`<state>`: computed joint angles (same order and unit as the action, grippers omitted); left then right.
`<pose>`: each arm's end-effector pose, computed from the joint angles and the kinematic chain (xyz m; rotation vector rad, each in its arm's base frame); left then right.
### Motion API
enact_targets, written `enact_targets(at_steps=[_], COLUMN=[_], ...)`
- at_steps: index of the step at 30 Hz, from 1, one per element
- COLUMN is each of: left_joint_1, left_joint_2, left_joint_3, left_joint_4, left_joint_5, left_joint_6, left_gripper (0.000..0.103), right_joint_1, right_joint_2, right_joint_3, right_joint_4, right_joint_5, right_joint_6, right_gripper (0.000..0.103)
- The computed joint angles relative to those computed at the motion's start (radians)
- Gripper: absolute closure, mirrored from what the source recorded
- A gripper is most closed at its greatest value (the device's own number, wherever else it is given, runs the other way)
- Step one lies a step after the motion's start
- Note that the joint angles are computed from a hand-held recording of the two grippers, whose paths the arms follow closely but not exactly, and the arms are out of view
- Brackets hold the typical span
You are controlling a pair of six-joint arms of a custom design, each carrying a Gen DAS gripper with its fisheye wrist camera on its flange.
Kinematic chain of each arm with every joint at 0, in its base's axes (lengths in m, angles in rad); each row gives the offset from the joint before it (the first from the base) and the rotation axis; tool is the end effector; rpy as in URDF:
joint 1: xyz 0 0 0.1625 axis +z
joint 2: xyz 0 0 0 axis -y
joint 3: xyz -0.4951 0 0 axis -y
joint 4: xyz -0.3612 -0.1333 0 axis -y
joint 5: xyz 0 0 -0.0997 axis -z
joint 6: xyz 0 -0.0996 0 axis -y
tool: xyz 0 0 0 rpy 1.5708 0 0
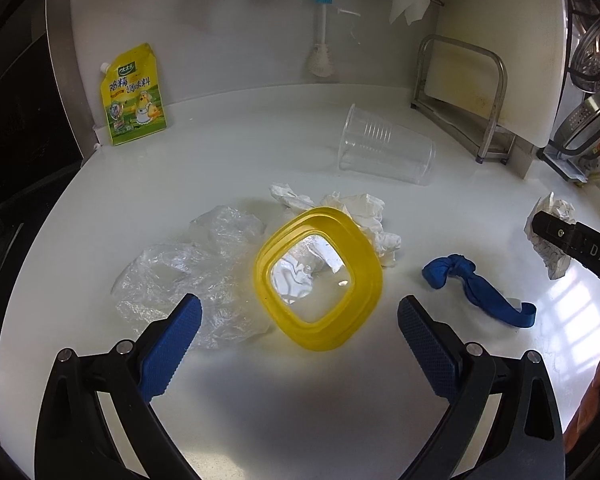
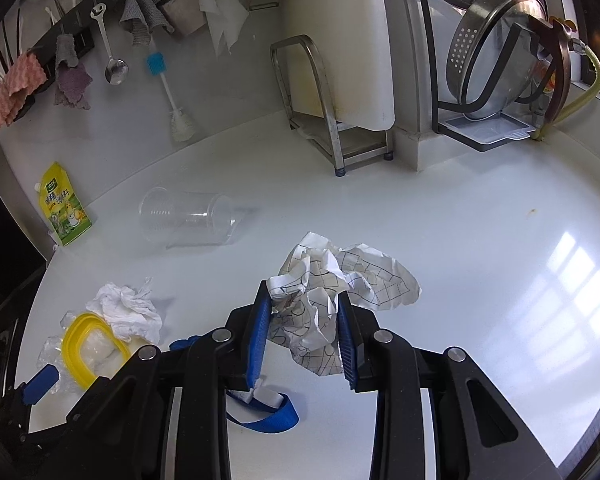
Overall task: Collect trash
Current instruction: 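Close the right tool on the crumpled white printed paper while the left tool approaches the yellow lid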
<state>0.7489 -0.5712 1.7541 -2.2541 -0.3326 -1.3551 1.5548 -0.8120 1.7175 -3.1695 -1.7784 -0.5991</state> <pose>-0.3030 -0.5921 0.0195 -0.1727 1.9854 -1.0057 0.1015 -0.7043 0.2263 0.6591 -2.5395 0.8198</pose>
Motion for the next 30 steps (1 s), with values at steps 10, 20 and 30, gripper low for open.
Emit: enact_targets(at_steps=[10, 20, 30], left_joint_1=[0.038, 0.048, 0.036], left_joint_2=[0.019, 0.029, 0.028], left_joint_3=[-0.089, -0.107, -0.053], left_joint_4=[0.16, 0.124, -0.039], left_joint_5=[-0.028, -0.031, -0.025], left_joint_6=[-0.115, -0.067, 0.05], left_gripper=[0.006, 0.008, 0.031], right_joint_1=[-0.004, -0.009, -0.009], right_joint_2=[-0.003, -0.012, -0.012], right_joint_3=[0.001, 0.007, 0.006], right_joint_4=[-0.001, -0.004, -0.001], right_joint_5=[0.014, 0.033, 0.033], right_joint_6=[0.004, 0.009, 0.009], right_gripper=[0.073, 0.073, 0.073])
